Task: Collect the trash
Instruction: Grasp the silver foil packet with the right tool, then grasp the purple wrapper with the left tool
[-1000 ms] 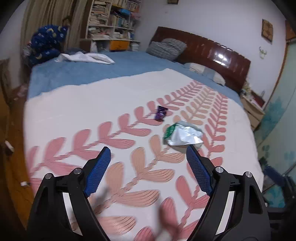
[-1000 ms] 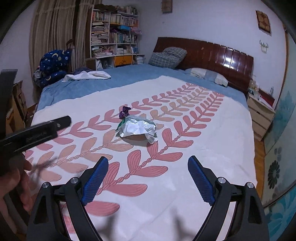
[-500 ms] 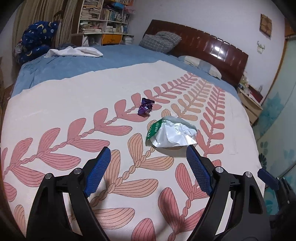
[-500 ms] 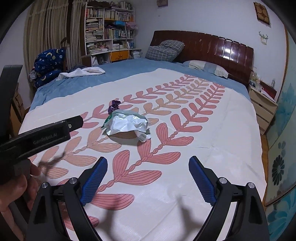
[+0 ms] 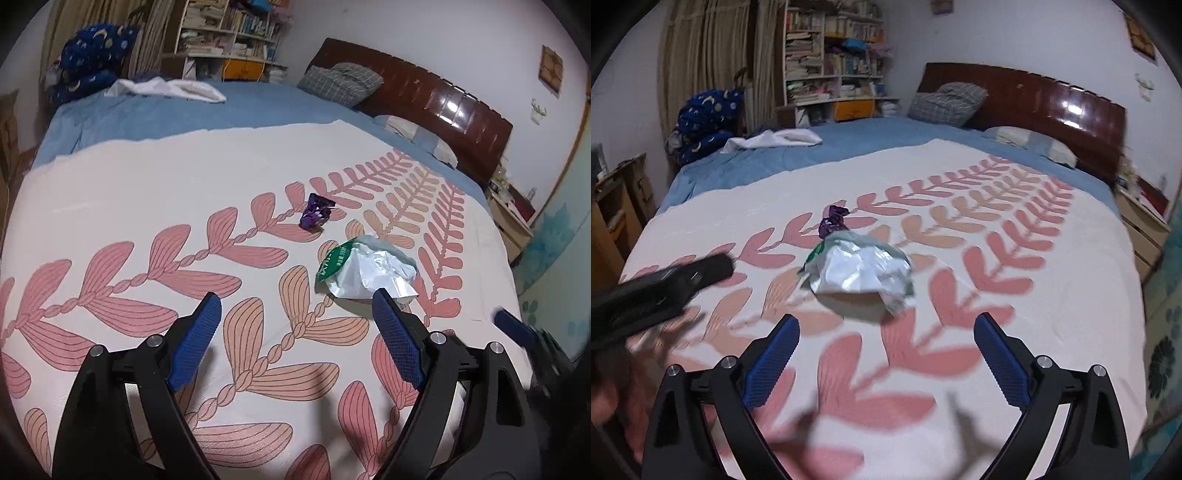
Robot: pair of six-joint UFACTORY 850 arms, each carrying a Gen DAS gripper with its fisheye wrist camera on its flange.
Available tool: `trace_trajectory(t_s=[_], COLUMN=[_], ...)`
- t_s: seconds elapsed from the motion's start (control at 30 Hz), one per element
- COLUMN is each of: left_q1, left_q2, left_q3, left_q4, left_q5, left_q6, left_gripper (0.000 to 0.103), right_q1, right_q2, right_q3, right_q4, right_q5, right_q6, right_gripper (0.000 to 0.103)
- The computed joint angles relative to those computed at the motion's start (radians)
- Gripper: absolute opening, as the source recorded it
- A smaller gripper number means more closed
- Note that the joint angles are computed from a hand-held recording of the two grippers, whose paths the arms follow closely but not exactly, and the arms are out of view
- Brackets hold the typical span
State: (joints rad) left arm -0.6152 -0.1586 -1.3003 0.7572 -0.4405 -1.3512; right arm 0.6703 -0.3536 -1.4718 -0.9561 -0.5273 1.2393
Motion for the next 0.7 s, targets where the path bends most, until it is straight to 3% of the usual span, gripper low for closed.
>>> trace_trajectory(t_s=[0.17, 0.27, 0.33, 0.37, 0.4, 0.5, 0.6, 0.7], left_q1=[0.023, 0.035, 0.046, 0.051, 0.059, 0.081, 0.093, 0.1], left_q2=[-0.003, -0.009, -0.017, -0.019, -0.029, -0.073, -0.127, -0.217], left_q3=[-0.001, -0.007, -0.015, -0.015, -0.024, -0.074, -0.133, -0.24], left_q4=[-0.046, -0.082, -0.102, -0.112, -0.125, -0.189, -0.216, -0.325], left_q5=[0.004, 0.0, 0.0, 0.003, 0.007, 0.016, 0.029, 0.027], left_q6=[0.015, 0.045, 0.064, 0.072, 0.083, 0.16, 0.213, 0.37], left_gripper=[0.083, 0.083, 0.083, 0.083, 0.083, 0.083, 0.083, 0.083], right_q1=[-0.087, -0.13, -0.141, -0.143, -0.144, -0.153, -0.159, -0.164], right_q2=[-0.163, -0.281, -0.35, -0.368, -0.373, -0.33, -0.262, -0.182], right_q3=[-0.208, -0.353, -0.434, -0.455, -0.457, -0.385, -0.284, -0.169], right_q4=[0.311, 0.568, 0.677, 0.708, 0.723, 0.765, 0.78, 0.766], right_q5=[0.051, 0.017, -0.04, -0.06, -0.067, 0.006, 0.068, 0.126], right_q6=[-0.245, -0.437, -0.524, -0.548, -0.552, -0.562, -0.557, -0.528], right_gripper=[0.094, 0.094, 0.079, 0.054, 0.038, 0.026, 0.022, 0.021])
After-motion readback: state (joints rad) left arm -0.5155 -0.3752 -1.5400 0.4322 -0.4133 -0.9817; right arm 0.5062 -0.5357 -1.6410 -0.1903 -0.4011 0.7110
